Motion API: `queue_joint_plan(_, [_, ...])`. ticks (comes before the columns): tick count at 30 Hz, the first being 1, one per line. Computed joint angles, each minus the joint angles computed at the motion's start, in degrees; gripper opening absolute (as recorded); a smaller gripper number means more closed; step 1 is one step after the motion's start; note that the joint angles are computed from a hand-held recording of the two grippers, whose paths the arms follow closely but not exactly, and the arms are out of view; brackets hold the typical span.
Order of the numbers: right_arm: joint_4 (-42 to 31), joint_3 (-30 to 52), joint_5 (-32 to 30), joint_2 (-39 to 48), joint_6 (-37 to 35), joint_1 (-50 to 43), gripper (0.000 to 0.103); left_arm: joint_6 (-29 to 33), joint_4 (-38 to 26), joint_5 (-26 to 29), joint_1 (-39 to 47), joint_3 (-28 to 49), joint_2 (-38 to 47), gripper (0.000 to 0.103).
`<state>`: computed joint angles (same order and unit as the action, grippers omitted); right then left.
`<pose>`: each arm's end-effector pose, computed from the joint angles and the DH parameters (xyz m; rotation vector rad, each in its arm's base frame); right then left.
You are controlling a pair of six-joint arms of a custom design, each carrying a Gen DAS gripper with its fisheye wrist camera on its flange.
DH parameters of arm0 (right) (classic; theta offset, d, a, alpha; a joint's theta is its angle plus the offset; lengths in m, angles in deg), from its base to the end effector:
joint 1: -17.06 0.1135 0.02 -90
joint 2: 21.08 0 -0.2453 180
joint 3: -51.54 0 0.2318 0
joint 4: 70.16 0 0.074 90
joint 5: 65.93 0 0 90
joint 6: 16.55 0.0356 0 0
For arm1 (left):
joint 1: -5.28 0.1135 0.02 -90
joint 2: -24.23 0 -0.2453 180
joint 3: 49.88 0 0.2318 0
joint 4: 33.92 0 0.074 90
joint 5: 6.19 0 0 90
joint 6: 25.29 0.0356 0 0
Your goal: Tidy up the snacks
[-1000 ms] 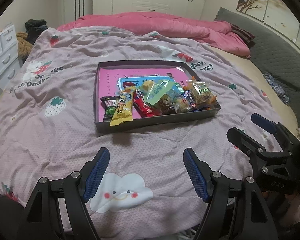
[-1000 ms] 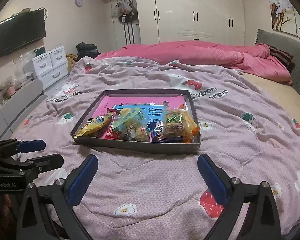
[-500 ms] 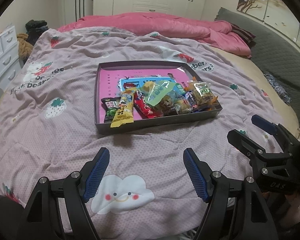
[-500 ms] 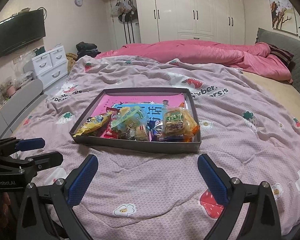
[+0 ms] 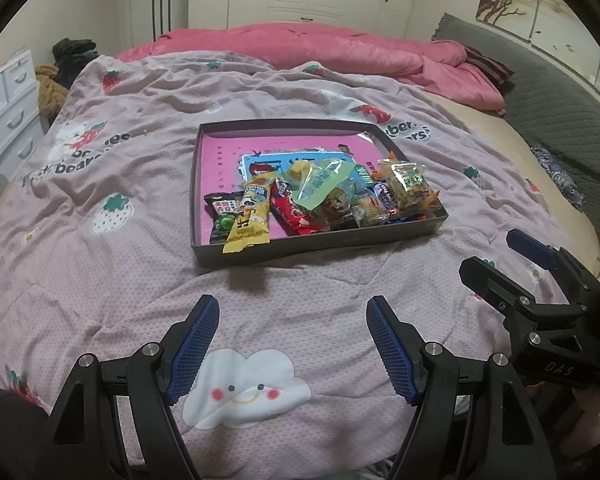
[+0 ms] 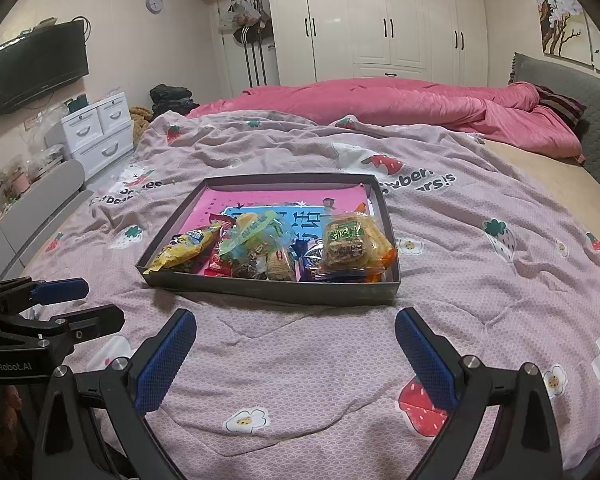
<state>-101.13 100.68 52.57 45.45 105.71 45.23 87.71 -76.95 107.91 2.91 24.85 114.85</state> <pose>0.1962 0.0858 0.1905 0.3011 2.2683 -0.0640 0.2997 -0.0270 0.2041 0.6962 2.4149 -0.4020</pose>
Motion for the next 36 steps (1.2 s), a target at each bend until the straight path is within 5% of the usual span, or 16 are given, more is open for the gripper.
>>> queue_joint_plan(36, [-0.5, 0.5, 0.1, 0.9, 0.3, 0.3, 0.101, -0.5, 0.2, -3.3, -0.8, 0.3, 0.7, 0.077])
